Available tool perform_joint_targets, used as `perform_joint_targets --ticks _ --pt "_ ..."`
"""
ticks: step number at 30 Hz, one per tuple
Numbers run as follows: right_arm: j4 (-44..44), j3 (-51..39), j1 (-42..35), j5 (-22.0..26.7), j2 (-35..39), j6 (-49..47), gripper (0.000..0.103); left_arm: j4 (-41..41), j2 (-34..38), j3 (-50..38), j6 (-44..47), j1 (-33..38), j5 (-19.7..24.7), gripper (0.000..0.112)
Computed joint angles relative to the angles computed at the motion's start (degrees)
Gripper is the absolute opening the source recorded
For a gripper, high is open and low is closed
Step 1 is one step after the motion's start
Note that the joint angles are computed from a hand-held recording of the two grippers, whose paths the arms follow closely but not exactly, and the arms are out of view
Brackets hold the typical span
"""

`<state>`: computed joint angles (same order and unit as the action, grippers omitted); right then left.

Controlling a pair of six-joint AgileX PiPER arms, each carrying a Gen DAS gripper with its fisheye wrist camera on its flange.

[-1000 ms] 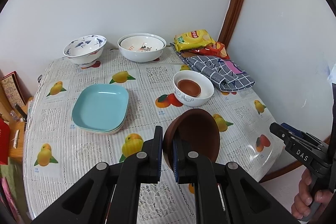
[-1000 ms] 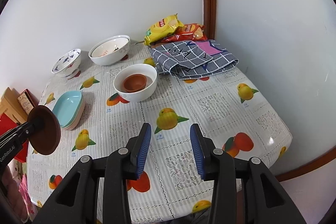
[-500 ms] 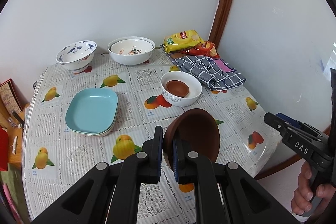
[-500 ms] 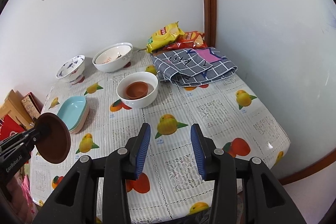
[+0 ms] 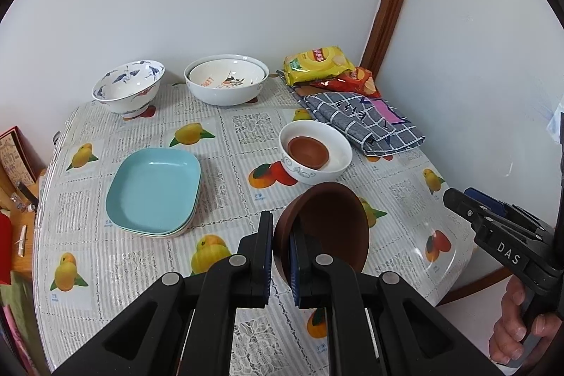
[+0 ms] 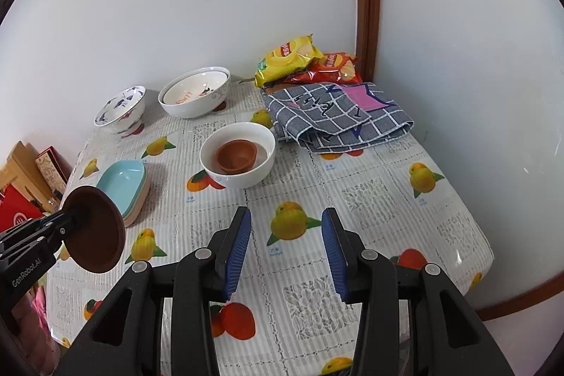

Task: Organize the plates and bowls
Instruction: 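Carry the brown saucer in the left gripper toward the white bowl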

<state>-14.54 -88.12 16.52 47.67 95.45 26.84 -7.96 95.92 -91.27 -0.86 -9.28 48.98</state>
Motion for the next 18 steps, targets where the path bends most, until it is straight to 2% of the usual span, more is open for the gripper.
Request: perform_joint_targets --ticks 11,18 --pt "3.62 -4.64 -1.70 -0.15 4.70 -4.50 0.042 -1.52 5.95 -6.18 0.25 0.63 1.19 0.008" --pt "8.35 -9.48 -4.83 -0.40 9.39 -9.74 0.042 -1.27 14.57 -17.72 -0.90 -0.40 4.69 0.008"
